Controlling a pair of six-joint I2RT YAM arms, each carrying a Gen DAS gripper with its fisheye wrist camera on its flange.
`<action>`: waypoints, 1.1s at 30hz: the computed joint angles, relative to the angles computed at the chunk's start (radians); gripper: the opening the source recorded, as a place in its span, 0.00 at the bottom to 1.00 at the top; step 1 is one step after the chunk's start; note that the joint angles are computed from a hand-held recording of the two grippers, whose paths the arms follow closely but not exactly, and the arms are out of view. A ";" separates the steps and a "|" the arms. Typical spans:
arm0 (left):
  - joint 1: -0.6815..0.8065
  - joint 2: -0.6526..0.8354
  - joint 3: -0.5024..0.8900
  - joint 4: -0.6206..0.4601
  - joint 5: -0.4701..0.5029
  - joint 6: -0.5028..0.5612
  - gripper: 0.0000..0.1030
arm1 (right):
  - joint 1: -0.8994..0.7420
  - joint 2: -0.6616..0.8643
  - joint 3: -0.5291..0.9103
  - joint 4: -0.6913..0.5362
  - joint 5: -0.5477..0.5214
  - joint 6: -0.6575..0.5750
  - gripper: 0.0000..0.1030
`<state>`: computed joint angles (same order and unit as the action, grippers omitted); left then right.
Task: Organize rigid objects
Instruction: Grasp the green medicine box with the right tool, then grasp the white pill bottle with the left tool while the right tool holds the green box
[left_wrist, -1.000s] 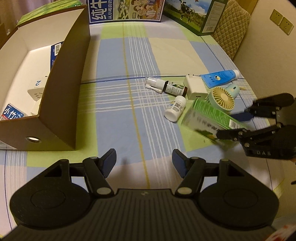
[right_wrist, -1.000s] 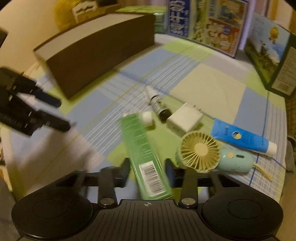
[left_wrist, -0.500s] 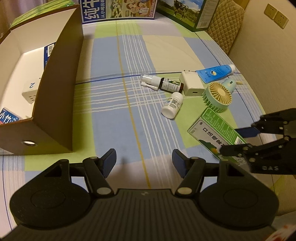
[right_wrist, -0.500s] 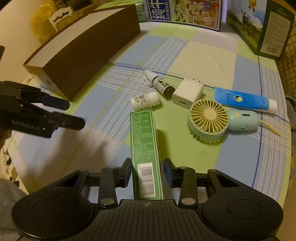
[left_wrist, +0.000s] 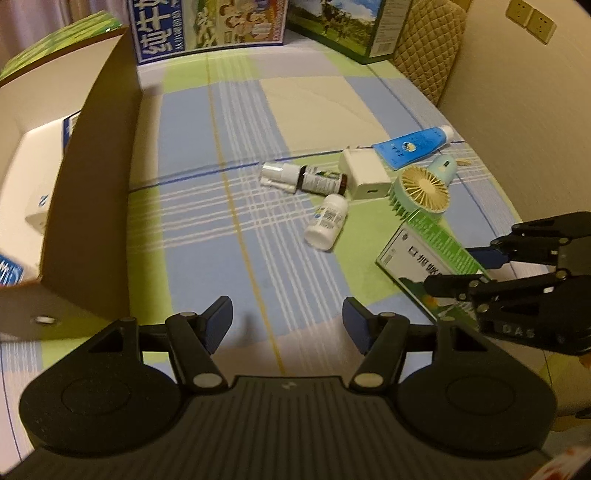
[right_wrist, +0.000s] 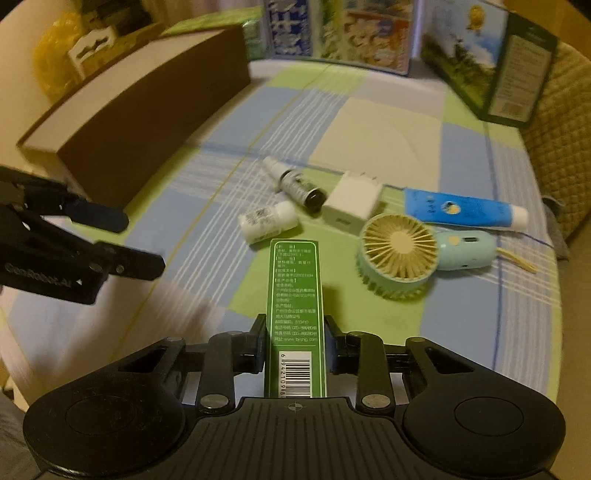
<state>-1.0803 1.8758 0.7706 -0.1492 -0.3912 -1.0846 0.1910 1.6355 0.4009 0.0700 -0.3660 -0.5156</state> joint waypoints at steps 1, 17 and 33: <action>0.006 0.003 0.005 0.007 0.000 0.016 0.60 | -0.016 -0.024 -0.004 -0.008 -0.007 0.012 0.26; 0.163 0.195 0.189 0.117 0.091 0.432 0.54 | -0.299 -0.106 0.082 -0.079 -0.025 0.132 0.26; 0.243 0.337 0.319 0.083 0.184 0.550 0.29 | -0.390 -0.029 0.144 -0.090 -0.016 0.150 0.26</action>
